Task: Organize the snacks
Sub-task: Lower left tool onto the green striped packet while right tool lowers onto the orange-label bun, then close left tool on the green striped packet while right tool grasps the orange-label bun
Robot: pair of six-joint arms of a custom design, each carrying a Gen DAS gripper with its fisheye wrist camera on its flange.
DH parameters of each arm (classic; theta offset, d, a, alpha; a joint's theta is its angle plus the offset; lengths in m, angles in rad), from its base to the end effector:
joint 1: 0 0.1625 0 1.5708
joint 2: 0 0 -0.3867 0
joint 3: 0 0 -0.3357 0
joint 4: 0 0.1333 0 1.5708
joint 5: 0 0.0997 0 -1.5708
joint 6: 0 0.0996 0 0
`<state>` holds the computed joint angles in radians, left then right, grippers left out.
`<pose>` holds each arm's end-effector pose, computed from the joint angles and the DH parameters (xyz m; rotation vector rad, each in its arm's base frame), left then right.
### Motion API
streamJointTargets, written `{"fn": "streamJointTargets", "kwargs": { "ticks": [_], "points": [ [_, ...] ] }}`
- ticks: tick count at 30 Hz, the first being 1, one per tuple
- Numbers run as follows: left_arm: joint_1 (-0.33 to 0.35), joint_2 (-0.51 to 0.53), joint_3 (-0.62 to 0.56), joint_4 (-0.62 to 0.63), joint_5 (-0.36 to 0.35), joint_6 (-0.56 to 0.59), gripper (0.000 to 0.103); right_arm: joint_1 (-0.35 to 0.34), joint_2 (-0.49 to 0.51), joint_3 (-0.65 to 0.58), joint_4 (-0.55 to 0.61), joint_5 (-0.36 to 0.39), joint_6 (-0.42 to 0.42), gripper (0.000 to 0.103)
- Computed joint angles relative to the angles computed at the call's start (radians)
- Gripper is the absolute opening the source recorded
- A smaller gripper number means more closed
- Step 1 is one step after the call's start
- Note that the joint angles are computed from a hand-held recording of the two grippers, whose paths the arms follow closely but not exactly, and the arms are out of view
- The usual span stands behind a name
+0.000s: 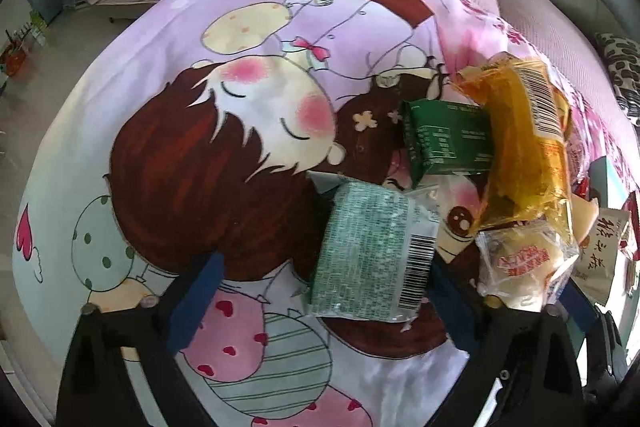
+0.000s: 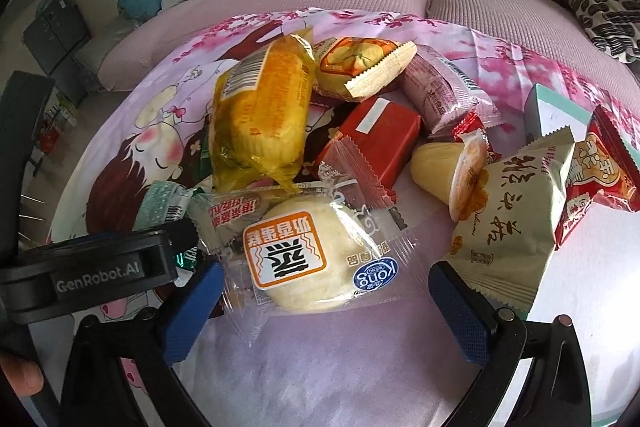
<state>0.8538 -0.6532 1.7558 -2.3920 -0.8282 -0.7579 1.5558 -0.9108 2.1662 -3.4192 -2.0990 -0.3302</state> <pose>-0.1997 -0.5344 -0.0002 0.0827 2.3878 -0.3745 0.0760 -0.4732 0.1332 0.1852 -2.4589 0.6255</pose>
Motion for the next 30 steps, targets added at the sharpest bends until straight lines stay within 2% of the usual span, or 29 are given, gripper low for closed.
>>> {"fn": "streamJointTargets", "kwargs": {
  "ticks": [5, 6, 8, 10, 18, 30],
  "points": [
    [-0.013, 0.013, -0.018, 0.013, -0.003, 0.008, 0.083, -0.003, -0.003, 0.004, -0.012, 0.014, 0.004, 0.1],
    [-0.014, 0.012, -0.017, 0.01, -0.006, 0.008, 0.081, -0.004, -0.005, 0.006, -0.017, 0.021, 0.002, 0.096],
    [-0.019, 0.011, -0.014, 0.004, -0.009, 0.013, 0.07, -0.001, -0.007, 0.01, -0.03, 0.025, -0.008, 0.09],
    [-0.02, 0.01, -0.013, -0.007, -0.015, 0.02, 0.062, 0.006, -0.007, 0.012, -0.044, 0.025, -0.016, 0.079],
    [-0.046, 0.014, -0.011, -0.015, -0.014, 0.006, 0.058, 0.01, -0.023, 0.019, -0.039, 0.044, -0.012, 0.068],
    [-0.083, -0.036, 0.035, -0.085, 0.023, 0.017, 0.055, 0.039, -0.073, 0.044, -0.05, 0.058, -0.013, 0.062]
  ]
}}
